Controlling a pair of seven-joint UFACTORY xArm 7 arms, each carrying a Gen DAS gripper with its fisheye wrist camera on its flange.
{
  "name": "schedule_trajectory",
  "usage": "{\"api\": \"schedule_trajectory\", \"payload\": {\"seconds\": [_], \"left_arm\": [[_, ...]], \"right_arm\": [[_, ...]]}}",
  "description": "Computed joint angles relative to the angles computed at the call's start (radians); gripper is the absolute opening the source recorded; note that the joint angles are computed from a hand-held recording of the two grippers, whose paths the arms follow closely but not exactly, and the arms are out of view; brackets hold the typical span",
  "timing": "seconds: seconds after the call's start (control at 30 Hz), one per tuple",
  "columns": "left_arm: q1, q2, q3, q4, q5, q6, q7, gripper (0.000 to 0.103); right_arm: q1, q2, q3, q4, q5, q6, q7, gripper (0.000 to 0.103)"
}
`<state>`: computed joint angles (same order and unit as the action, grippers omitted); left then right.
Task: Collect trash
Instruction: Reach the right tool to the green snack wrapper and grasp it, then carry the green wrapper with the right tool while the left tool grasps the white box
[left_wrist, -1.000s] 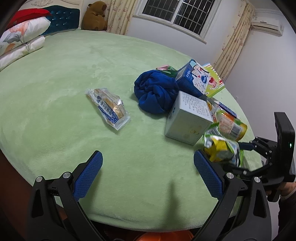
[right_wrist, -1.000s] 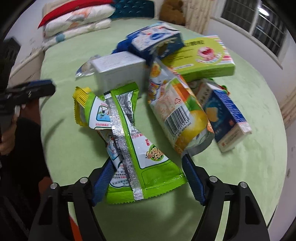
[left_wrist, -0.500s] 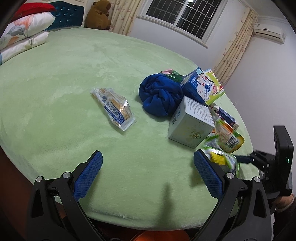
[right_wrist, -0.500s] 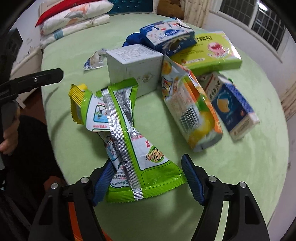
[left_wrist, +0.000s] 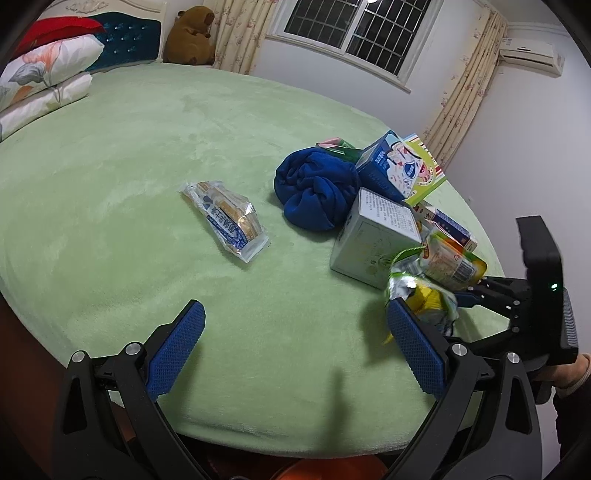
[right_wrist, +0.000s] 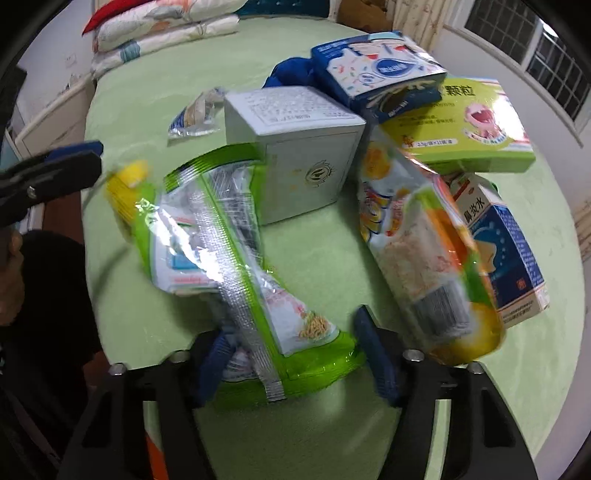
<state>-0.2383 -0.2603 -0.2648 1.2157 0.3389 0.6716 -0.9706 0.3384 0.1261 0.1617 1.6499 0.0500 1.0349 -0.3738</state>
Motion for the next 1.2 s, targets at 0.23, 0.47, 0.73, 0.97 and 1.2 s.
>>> {"api": "schedule_trajectory", "payload": {"seconds": [0.23, 0.47, 0.73, 0.97, 1.2], "left_arm": [[-0.001, 0.014, -0.016, 0.020, 0.044, 0.032, 0.003, 0.096], [-0.040, 0.115, -0.049, 0.140, 0.174, 0.122, 0.034, 0.096], [-0.154, 0.350, 0.017, 0.393, 0.214, 0.188, 0.085, 0.096], [-0.222, 0.463, 0.116, 0.512, 0.211, 0.230, 0.106, 0.096], [-0.282, 0.510, 0.159, 0.553, 0.282, 0.223, 0.139, 0.062]], "right_arm": [[-0.043, -0.142, -0.024, -0.163, 0.125, -0.088, -0.016, 0.055], [-0.096, -0.354, -0.108, -0.376, 0.385, -0.160, 0.010, 0.055], [-0.101, -0.583, -0.171, -0.615, 0.502, -0.353, 0.059, 0.055], [-0.054, -0.661, -0.182, -0.704, 0.492, -0.436, 0.101, 0.056], [-0.011, -0.633, -0.198, -0.709, 0.490, -0.479, 0.127, 0.056]]}}
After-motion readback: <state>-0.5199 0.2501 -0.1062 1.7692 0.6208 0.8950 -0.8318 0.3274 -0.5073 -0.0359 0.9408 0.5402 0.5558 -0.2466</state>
